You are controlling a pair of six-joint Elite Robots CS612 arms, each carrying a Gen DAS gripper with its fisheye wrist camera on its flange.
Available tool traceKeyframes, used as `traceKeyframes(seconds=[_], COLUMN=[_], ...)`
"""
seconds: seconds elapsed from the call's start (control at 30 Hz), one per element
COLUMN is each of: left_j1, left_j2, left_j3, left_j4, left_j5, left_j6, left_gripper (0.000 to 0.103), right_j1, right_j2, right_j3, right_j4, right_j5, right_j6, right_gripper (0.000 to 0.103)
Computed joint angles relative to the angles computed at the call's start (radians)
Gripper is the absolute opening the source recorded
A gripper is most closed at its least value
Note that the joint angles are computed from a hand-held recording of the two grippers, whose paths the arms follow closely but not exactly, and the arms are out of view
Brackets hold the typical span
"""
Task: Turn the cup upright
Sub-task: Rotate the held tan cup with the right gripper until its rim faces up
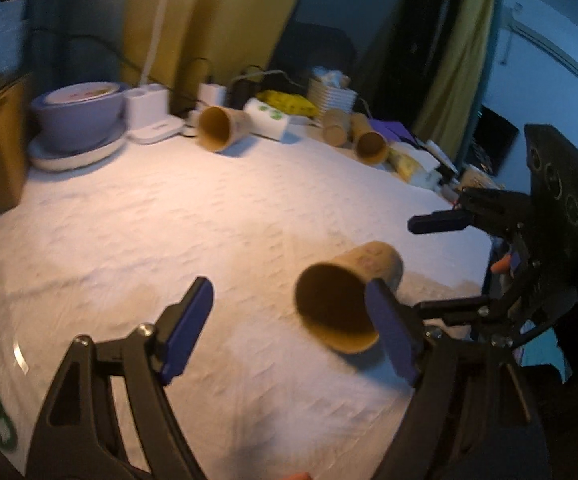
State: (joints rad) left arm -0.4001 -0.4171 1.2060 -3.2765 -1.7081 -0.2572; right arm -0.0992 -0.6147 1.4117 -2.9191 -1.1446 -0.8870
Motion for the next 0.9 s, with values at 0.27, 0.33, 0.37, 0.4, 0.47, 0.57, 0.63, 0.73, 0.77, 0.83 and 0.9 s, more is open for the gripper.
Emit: traceKeyframes(seconds=[0.27,0.33,0.37,0.4,0.47,0.57,0.63,0.73,0.77,0.83,0.9], left_j1=[0.000,0.000,0.000,0.000,0.001,0.002,0.004,0.004,0.005,0.006,0.007], left_j2=[-0.019,-0.021,-0.023,-0.024,-0.025,-0.026,-0.024,-0.023,-0.022,-0.022,-0.021], left_j3=[0.076,0.087,0.093,0.097,0.105,0.113,0.111,0.112,0.112,0.110,0.109], left_j4=[-0.039,-0.046,-0.052,-0.055,-0.063,-0.067,-0.063,-0.067,-0.068,-0.064,-0.060], left_j5=[0.099,0.104,0.103,0.102,0.101,0.096,0.091,0.087,0.084,0.079,0.074], left_j6=[-0.061,-0.065,-0.066,-0.068,-0.075,-0.087,-0.093,-0.096,-0.098,-0.102,-0.103], left_gripper=[0.083,0.083,0.083,0.083,0.083,0.084,0.084,0.084,0.084,0.084,0.084], right_j1=[0.041,0.049,0.054,0.058,0.068,0.081,0.087,0.097,0.101,0.107,0.112], right_j2=[0.008,0.012,0.014,0.016,0.023,0.034,0.041,0.055,0.062,0.069,0.075], right_j3=[-0.033,-0.043,-0.047,-0.053,-0.069,-0.090,-0.103,-0.131,-0.141,-0.158,-0.174], right_j4=[0.062,0.072,0.074,0.083,0.110,0.144,0.156,0.191,0.199,0.229,0.259], right_j5=[-0.090,-0.110,-0.120,-0.131,-0.161,-0.212,-0.232,-0.270,-0.287,-0.308,-0.325], right_j6=[-0.186,-0.224,-0.244,-0.265,-0.314,-0.373,-0.385,-0.403,-0.408,-0.409,-0.406], right_gripper=[0.077,0.077,0.077,0.077,0.077,0.077,0.077,0.077,0.077,0.077,0.077])
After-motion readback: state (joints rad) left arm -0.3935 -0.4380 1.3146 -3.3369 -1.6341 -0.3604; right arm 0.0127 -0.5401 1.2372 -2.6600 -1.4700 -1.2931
